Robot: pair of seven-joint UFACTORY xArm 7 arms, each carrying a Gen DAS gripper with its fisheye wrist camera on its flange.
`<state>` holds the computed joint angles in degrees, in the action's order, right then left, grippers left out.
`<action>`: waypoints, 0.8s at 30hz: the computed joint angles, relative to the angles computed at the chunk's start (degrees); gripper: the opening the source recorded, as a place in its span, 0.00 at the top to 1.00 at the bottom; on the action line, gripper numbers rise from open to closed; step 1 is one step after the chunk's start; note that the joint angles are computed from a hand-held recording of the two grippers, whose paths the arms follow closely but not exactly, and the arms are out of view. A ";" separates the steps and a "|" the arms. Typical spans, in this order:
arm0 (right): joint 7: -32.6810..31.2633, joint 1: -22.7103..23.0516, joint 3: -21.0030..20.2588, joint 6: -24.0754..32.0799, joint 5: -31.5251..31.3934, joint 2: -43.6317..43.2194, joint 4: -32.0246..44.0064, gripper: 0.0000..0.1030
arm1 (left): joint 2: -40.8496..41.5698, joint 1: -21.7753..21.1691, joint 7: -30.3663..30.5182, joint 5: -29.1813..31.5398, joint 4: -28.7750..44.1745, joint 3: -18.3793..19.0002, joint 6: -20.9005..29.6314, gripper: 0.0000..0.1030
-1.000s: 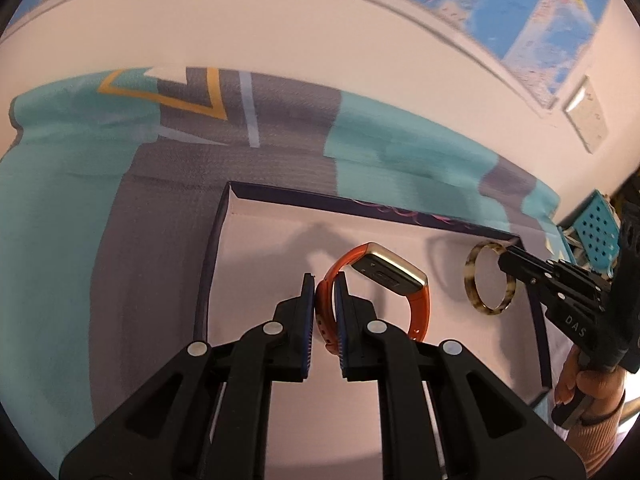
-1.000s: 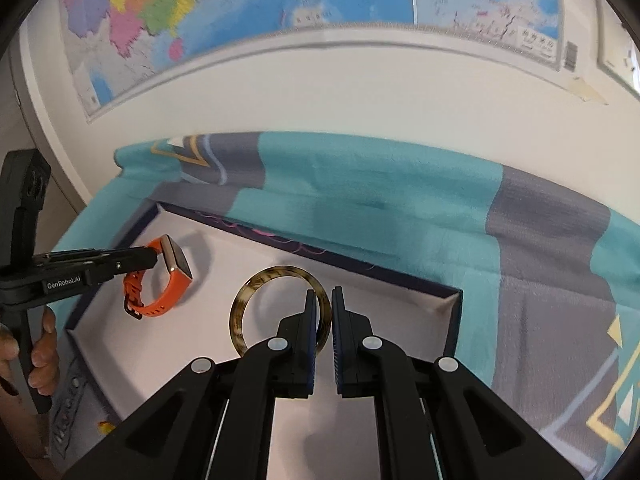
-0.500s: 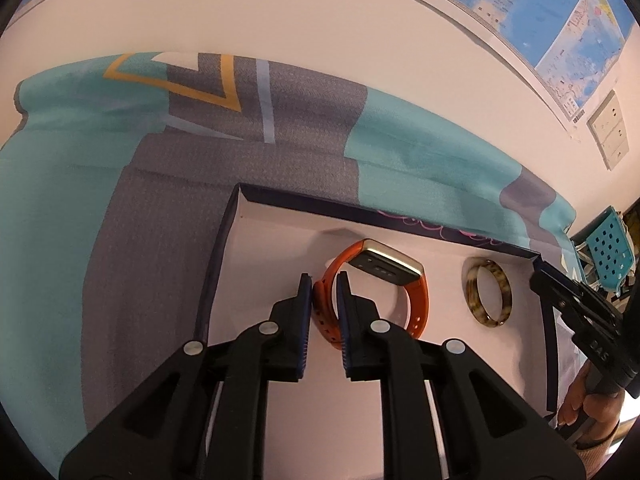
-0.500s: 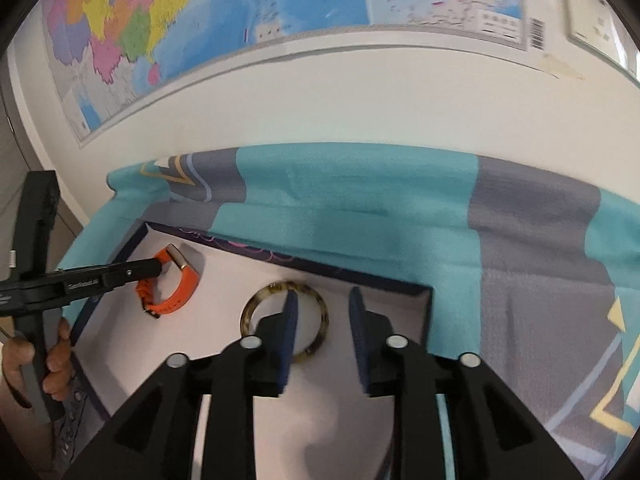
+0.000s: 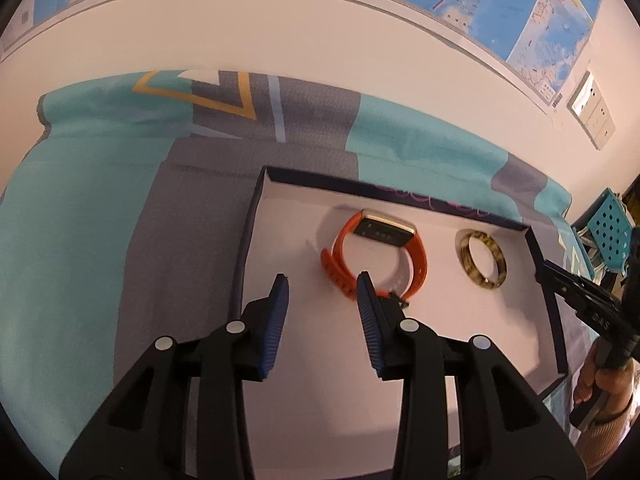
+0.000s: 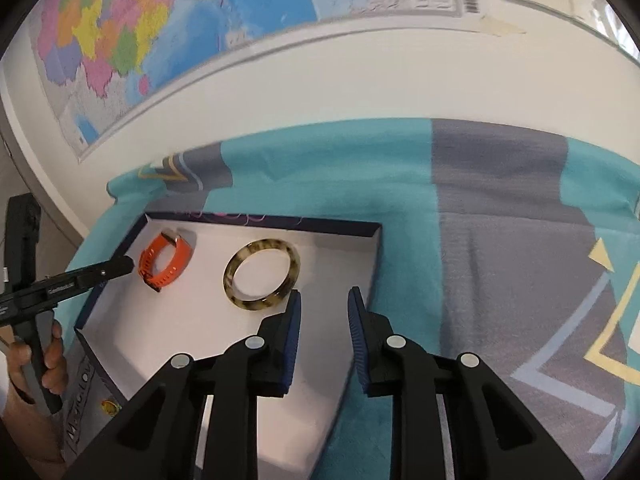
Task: Organize jewelry
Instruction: 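Open both tools to release watch and bangle, then lift out of box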
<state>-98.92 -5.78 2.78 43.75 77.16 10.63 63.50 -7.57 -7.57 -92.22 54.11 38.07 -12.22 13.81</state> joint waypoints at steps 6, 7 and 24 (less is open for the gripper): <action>1.57 2.04 1.89 -3.42 -1.02 1.74 1.46 1.00 | -1.19 0.55 -0.35 0.86 -1.35 -0.50 0.03 0.65; 1.18 2.06 2.01 -3.71 -0.52 1.60 1.39 1.00 | -1.31 0.58 -0.35 0.85 -1.41 -0.65 0.48 0.65; -3.16 1.24 1.74 -0.14 6.55 2.23 3.10 0.76 | -5.04 1.82 0.55 -1.21 -4.12 -3.23 2.28 0.64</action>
<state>-102.08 -4.54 4.52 43.61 83.71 12.85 66.60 -12.61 -5.75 -91.67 52.90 33.95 -15.45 16.08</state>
